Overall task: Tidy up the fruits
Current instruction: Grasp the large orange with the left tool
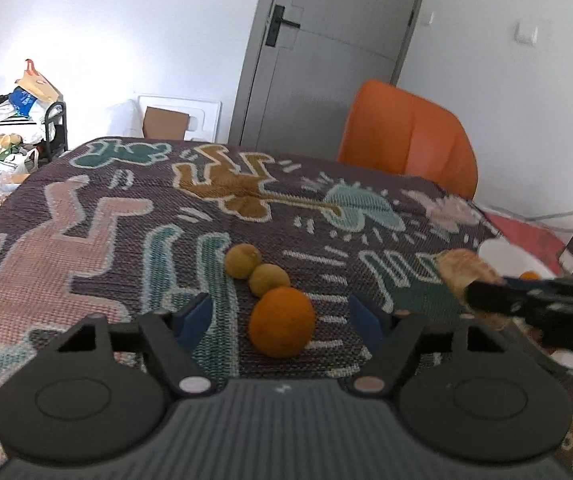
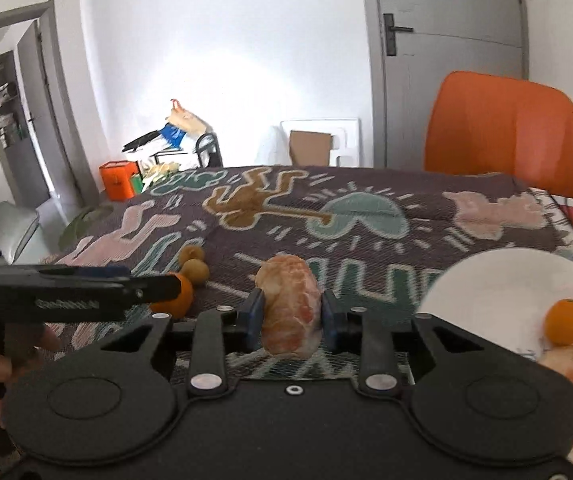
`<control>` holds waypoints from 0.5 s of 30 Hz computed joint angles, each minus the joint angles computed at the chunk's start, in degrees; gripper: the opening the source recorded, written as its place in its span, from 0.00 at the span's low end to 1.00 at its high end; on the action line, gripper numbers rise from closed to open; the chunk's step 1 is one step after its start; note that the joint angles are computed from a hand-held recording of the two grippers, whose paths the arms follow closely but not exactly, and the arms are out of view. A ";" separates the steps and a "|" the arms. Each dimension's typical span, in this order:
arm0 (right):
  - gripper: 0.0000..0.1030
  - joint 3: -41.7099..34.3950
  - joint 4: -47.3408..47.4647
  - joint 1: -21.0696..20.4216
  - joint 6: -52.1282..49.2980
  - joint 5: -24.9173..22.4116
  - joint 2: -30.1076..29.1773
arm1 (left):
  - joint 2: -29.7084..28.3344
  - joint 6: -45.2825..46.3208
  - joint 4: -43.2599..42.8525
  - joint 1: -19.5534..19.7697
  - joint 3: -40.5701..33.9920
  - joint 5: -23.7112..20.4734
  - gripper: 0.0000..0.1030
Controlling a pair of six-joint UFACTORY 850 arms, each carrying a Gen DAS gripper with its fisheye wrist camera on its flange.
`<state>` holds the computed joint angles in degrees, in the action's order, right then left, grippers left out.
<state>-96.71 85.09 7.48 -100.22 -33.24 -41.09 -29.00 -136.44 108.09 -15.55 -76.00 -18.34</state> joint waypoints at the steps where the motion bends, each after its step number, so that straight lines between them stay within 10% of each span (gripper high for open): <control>1: 0.20 0.24 0.43 -0.21 -0.32 0.20 0.21 | -0.61 3.54 -3.42 -0.08 -0.76 -0.01 0.65; 5: 0.07 0.41 1.27 -1.03 0.20 -0.12 0.36 | -2.77 12.60 -12.45 -0.07 -3.03 0.46 0.35; 15: 0.00 0.61 2.01 -1.47 0.80 -2.12 -0.37 | 0.00 3.95 -3.78 -1.00 -0.10 -1.06 0.34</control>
